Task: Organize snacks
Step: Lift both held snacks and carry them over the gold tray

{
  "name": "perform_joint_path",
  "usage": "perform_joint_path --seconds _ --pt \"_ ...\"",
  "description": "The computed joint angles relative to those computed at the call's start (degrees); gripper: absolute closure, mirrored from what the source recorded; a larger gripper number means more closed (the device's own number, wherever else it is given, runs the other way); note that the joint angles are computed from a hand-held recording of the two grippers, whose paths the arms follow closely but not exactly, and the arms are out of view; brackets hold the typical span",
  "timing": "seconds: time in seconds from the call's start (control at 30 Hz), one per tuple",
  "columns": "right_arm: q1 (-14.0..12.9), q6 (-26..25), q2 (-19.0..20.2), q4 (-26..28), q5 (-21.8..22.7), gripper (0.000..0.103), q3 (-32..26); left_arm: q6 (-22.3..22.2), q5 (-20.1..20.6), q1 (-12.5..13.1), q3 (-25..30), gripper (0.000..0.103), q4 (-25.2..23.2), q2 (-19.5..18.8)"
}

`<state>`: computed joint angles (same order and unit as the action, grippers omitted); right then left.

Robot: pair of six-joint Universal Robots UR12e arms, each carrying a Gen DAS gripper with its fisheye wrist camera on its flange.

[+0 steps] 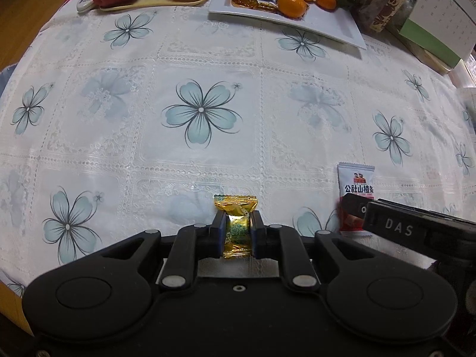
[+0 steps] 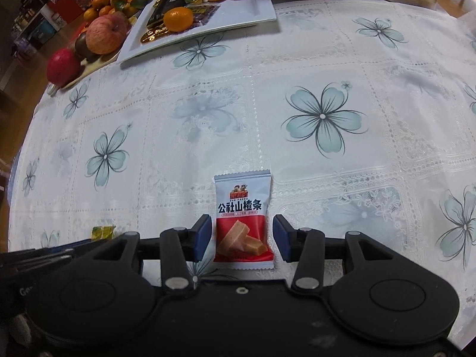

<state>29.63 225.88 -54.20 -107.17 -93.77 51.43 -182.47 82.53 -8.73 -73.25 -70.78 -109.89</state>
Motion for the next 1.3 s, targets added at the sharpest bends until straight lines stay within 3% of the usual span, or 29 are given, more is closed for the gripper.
perform_joint_path --seconds 0.23,0.37,0.63,1.03,1.3 --pt "1.8 -5.5 1.9 3.6 -5.2 0.049 -3.1 -0.6 0.7 -0.1 0.1 0.081 -0.1 -0.1" --pt "2.3 -7.4 2.3 4.3 -7.4 0.062 -3.8 -0.9 1.3 -0.2 0.2 0.081 -0.3 -0.2" --pt "1.9 -5.6 1.0 1.4 -7.0 0.066 -1.5 -1.5 1.9 -0.2 0.3 0.081 -0.7 -0.2" --pt "1.7 -0.7 -3.3 -10.4 -7.6 0.066 6.1 -2.1 4.1 -0.4 -2.0 0.082 2.9 1.7" --pt "3.7 -1.2 -7.0 -19.9 -11.8 0.066 12.4 -6.4 2.8 0.8 -8.1 0.082 11.5 6.5"
